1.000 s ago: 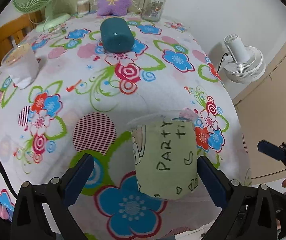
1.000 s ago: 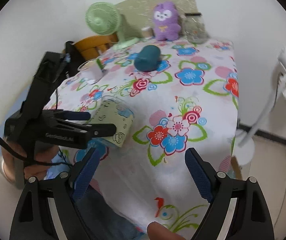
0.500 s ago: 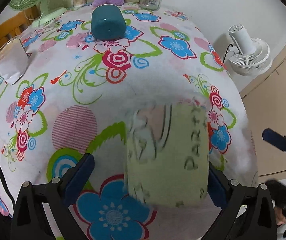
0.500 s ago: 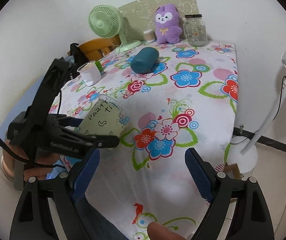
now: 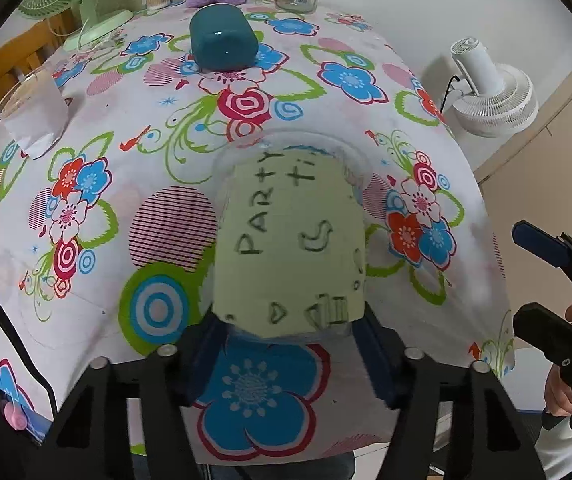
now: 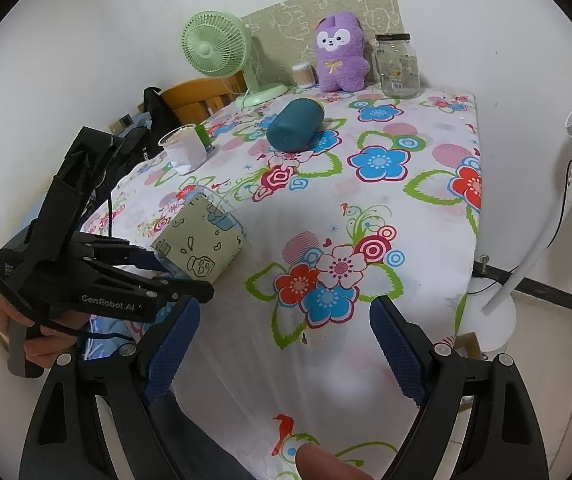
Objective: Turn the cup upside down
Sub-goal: 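Close the left tool on the cup while the right tool opens and releases it, then rotate the cup rim-down with the left tool and lower it onto the table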
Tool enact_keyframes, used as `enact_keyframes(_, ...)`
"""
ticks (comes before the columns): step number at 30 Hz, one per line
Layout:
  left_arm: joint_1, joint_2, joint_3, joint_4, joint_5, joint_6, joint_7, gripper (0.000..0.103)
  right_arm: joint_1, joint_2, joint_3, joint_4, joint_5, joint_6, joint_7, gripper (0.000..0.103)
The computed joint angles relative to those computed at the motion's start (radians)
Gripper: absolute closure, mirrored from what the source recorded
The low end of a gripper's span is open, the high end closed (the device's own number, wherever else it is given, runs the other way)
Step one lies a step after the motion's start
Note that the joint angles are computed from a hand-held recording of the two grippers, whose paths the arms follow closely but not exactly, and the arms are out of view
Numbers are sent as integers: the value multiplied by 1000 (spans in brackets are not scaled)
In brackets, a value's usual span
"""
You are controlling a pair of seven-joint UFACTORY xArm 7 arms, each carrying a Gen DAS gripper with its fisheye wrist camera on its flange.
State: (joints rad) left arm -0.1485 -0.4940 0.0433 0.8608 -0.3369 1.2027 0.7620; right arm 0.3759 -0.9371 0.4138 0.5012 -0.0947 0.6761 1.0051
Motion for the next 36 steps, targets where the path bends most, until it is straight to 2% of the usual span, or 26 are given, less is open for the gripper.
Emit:
enact_keyframes(6, 0, 0, -16, -13, 22, -42, 4, 38, 3, 3, 5, -6, 2, 6, 13, 14)
enact_keyframes(7, -2, -5, -21, -20, 31, -55, 8, 35, 4, 4, 7, -4, 2, 9, 16, 14)
enact_keyframes(9, -7, -11, -26, -29, 45, -76, 13, 19, 3, 8, 8, -2, 1, 14, 19, 14)
enact_keyframes(12, -14, -10, -18, -25, 39, -85, 14, 12, 5, 15, 8, -1, -2, 18, 20, 14)
enact_keyframes(16, -17, 0, -23, -16, 44, -104, 5, 7, 7, 23, 9, 1, -5, 15, 25, 15)
enact_keyframes(22, -21, 22, -25, 1, 51, -107, -5, 6, 5, 26, 11, 10, -15, 27, 24, 15)
enact_keyframes(25, -23, 21, -18, 2, 38, -103, -3, 13, 4, 26, 11, 12, -17, 30, 25, 14)
enact_keyframes(28, -24, 22, -11, 6, 30, -77, 11, 27, 2, 25, 10, 12, -18, 31, 28, 15)
enact_keyframes(30, -23, 20, -5, 6, 19, -71, 21, 39, -1, 26, 10, 11, -19, 26, 31, 15)
enact_keyframes(36, -14, 17, 2, 8, -1, -90, 37, 45, 0, 30, 7, 7, -18, 15, 34, 14)
